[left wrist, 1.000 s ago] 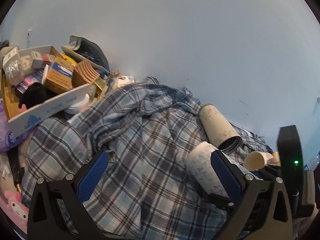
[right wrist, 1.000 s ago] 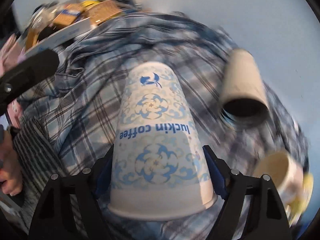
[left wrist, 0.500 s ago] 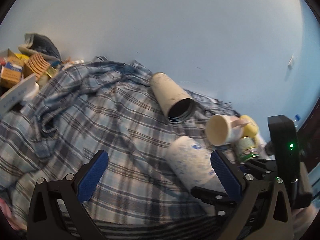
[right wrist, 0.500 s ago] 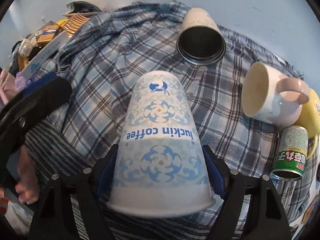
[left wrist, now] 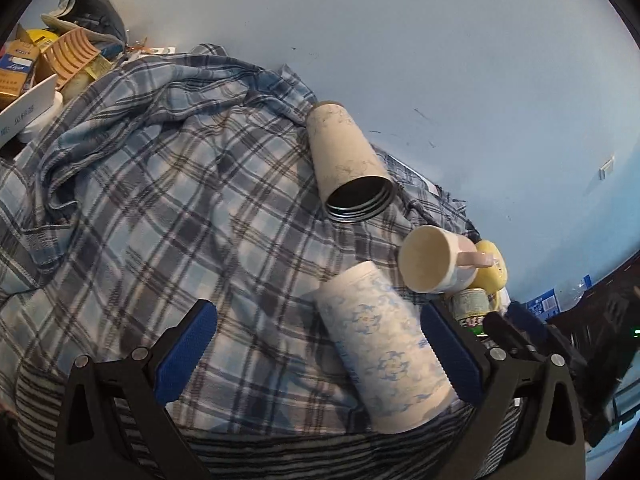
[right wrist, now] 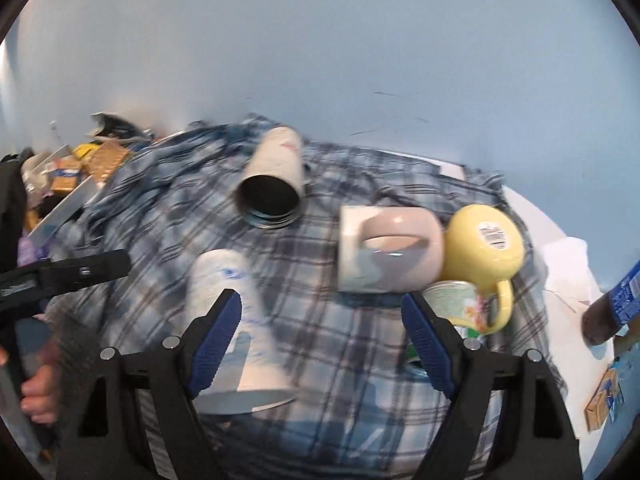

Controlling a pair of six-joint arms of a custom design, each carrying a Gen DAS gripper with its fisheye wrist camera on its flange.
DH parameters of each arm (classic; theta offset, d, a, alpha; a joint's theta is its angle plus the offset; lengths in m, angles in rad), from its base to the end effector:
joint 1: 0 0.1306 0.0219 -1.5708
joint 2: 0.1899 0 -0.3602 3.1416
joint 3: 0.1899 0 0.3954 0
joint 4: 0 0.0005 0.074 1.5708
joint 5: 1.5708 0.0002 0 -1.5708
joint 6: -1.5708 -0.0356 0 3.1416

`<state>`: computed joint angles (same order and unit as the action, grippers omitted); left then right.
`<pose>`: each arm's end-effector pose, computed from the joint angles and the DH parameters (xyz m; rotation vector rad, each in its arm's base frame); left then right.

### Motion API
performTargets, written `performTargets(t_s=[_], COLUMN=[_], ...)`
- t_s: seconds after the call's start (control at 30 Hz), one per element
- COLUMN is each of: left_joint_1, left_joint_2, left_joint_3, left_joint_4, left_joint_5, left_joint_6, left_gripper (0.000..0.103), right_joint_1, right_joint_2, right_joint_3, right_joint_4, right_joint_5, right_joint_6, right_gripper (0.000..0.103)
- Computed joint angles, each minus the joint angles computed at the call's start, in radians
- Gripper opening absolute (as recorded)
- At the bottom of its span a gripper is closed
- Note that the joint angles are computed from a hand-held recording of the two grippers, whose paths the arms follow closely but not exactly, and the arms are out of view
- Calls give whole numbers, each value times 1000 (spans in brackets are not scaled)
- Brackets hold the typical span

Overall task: Flip cup upside down
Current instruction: 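Lift the cup with the right gripper and rotate it rim-down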

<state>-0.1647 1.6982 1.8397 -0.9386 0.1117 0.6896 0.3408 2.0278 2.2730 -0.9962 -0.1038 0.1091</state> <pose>0.5931 -0.1031 0.4502 -0.5767 2.3598 -0.5335 0.6610 0.2378 0.4392 -0.5705 2.2577 0.2370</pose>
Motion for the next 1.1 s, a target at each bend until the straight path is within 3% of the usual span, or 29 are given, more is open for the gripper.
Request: performTargets(t_s=[0.1, 0.17, 0.23, 0.33, 0.43, 0.53, 0.6, 0.73, 0.83, 0.9, 1.1], left_joint_1=[-13, -23, -33, -41, -38, -42, -41, -46, -40, -42, -66], left_joint_2=[53, 88, 137, 206, 244, 268, 293, 362, 383, 395, 412], left_joint_3=[71, 115, 176, 265, 305, 335, 373, 473, 495, 522, 593], left_joint_4=[-34, -63, -109, -187, -222, -244, -269, -333, -338, -360, -392], left_joint_5=[41, 46, 37, 22, 50, 6, 12, -44, -1, -12, -63], left_joint_6=[50, 73, 80, 71, 87, 107, 82, 69, 85, 79, -7], left_gripper=[102, 99, 92, 89, 82, 81, 81, 80, 73, 72, 70], right_joint_1=[-12, -24, -36, -48, -46, -43, -44, -56, -61, -60, -61], right_joint_2=[34, 47, 71, 63, 29, 13, 13, 25, 11, 6, 33], right_joint_3=[39, 50, 81, 50, -23, -62, -72, -55, -82, -95, -65], right_joint_4=[-28, -49, -86, -62, 11, 60, 74, 48, 75, 92, 59], right_joint_5=[-9, -33, -73, -114, -84, -60, -71, -120, -110, -86, -78], right_joint_6=[-9, -12, -22, -38, -14, 7, 16, 26, 33, 44, 50], right_gripper=[70, 49, 39, 39, 38, 38, 38, 38, 38, 38, 38])
